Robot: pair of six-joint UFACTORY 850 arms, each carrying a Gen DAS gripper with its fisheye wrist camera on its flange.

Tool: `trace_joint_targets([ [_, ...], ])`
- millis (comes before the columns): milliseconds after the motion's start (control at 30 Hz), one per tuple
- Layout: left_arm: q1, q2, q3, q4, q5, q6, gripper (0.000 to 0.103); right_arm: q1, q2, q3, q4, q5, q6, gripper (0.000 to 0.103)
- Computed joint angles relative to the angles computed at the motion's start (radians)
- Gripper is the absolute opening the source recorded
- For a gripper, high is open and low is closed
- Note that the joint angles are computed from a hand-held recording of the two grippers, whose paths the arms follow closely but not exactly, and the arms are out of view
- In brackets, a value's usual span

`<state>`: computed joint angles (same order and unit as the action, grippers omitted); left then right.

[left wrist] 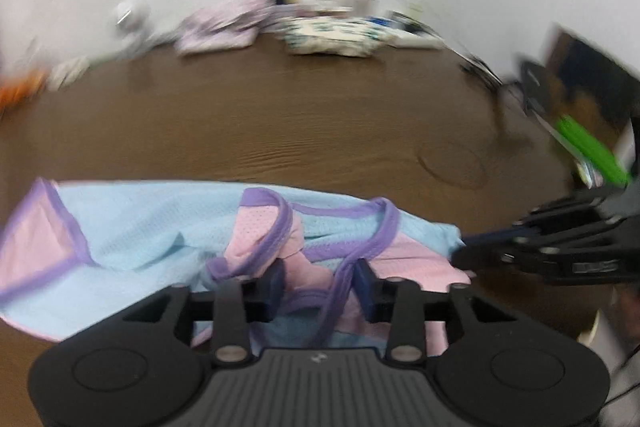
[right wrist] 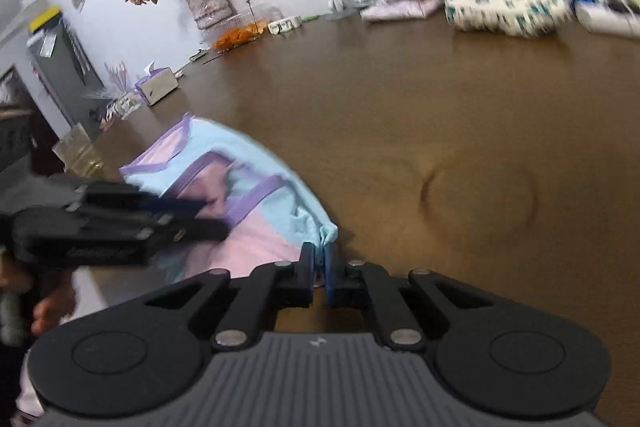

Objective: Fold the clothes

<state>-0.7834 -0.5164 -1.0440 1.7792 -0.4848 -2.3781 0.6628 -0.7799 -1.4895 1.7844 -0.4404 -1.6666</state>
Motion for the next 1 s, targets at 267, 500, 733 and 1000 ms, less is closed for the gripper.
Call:
trace_joint_targets([
  [267, 0.026, 0.083, 0.106, 0.209, 0.043, -0.158, 0.048, -0.062, 0.100, 0.179, 0.170, -0.186, -0.371, 0.042],
  [500, 0.013, 0.099, 0.107, 0.363, 0.041, -0.383, 0.059, -0.065, 0.006, 0.031, -0.052, -0.234, -0.399, 0.071],
  [733, 0.026, 0.024, 0.028, 0.375, 0.111, -0.386, 0.035, -0.048, -0.058, -0.085, -0.194, -0.275, -0.321, 0.036],
  [1000, 0.039, 0.049, 0.087, 0.397, 0.055, -0.587, 0.003, -0.057, -0.088, -0.128, -0.270, -0.282, -0.168, 0.026],
])
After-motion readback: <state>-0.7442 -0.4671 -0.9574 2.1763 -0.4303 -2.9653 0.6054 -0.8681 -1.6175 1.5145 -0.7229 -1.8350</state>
